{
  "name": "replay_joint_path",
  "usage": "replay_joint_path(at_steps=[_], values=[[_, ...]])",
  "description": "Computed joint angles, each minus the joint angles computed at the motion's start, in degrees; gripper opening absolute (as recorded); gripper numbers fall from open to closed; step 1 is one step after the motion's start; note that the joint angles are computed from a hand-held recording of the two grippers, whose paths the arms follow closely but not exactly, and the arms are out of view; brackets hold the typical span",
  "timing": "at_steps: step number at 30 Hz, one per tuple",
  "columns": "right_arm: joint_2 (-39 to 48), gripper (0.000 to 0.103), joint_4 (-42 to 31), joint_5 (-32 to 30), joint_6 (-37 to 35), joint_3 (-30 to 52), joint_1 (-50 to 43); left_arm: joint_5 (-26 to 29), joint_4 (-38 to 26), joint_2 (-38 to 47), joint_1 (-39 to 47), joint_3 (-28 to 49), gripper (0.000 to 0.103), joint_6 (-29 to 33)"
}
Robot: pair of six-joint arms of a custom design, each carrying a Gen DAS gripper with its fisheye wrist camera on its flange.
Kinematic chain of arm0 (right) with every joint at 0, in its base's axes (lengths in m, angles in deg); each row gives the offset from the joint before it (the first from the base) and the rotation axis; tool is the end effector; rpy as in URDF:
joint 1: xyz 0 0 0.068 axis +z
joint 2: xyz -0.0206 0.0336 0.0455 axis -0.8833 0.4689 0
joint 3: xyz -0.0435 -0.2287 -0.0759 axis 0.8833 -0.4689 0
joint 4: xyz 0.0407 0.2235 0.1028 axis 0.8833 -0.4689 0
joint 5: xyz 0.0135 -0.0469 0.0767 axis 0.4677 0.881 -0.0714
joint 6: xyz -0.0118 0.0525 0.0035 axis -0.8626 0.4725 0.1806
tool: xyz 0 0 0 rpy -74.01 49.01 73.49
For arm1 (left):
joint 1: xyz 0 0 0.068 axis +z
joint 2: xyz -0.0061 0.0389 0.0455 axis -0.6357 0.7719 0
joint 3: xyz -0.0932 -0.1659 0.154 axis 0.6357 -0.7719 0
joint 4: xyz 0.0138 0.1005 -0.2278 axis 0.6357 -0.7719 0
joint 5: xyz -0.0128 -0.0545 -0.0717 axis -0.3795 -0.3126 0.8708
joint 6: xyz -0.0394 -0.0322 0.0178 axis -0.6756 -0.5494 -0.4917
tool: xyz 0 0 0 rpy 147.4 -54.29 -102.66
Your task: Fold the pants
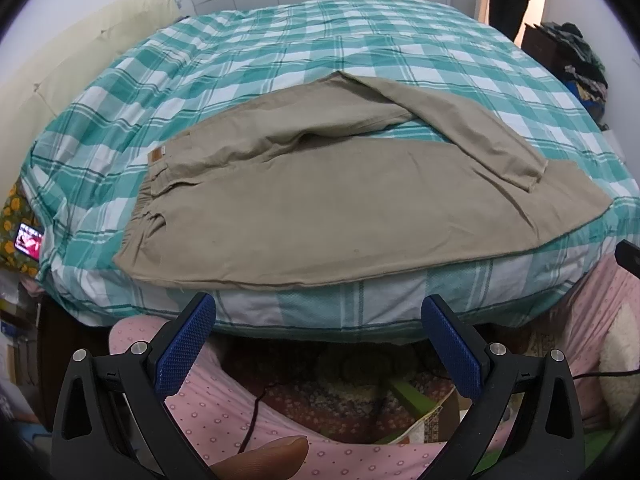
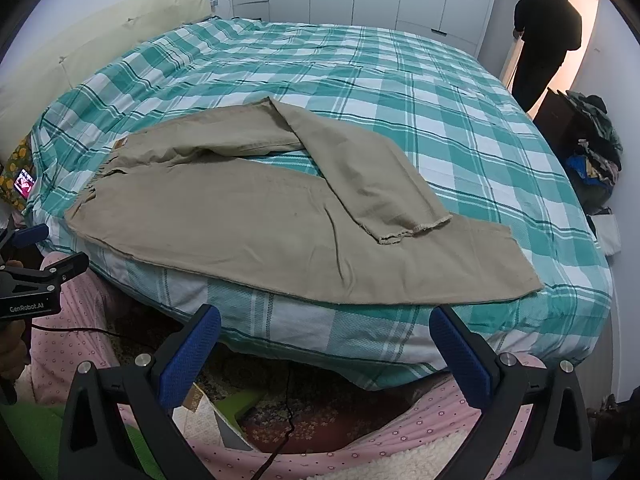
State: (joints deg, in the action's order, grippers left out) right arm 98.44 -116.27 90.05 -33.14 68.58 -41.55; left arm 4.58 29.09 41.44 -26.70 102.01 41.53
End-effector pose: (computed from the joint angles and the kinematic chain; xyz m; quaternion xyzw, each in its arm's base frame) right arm 0.2558 0.0888 0.2314 -0.0409 0.9618 -0.0113 0.2705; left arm 0.2710 0.0587 0.2037 0.0748 0.9644 0.0374 0.2510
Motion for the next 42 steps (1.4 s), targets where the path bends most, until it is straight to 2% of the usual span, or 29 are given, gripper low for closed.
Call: replay_joint_path(at_steps=[15,31,33,36,38,39,40,41,42], values=[[-0.2,0.103,1.6,-2.8,0.4,-1.1,0.1,-0.4,0.1,1.1,0.1,0.0,0.102,0.5],[0.4,0.103,8.3,-9.8,-2.0,-0.9,1.4,-0.8,0.2,3.3,-1.7,2.4,0.103,0.2],[0.6,0.103,10.4,-10.0,-3.1,-1.0,0.5,-0.8,0.9,4.3,-1.6,3.8,0.103,0.0],[3.8,0.103,16.1,-12.9,-8.7,-0.4,-5.5,-1.0,1.7,6.1,-1.0,6.4,0.103,-0.9],[13.2,0.103,18.8,-14.5,-15.1,4.1,-12.1,-0.9,1.6,7.3,-0.7,7.6,0.103,-1.7],[18.1,0.101,19.5,-13.2,-18.7,6.8,-14.0,-0.7,1.2,8.1,-0.4,8.3,0.103,-2.1],[25.2,0.098,21.0,-11.3,-25.2,10.2,-15.6,-0.6,0.7,8.7,-0.1,8.8,0.103,-2.5],[30.2,0.082,20.7,-11.3,-29.8,13.2,-16.7,-0.7,0.2,9.3,0.1,9.1,0.103,-2.8],[36.8,0.063,19.2,-11.4,-34.3,18.0,-17.5,-0.9,0.0,9.5,0.4,9.1,0.103,-3.0]])
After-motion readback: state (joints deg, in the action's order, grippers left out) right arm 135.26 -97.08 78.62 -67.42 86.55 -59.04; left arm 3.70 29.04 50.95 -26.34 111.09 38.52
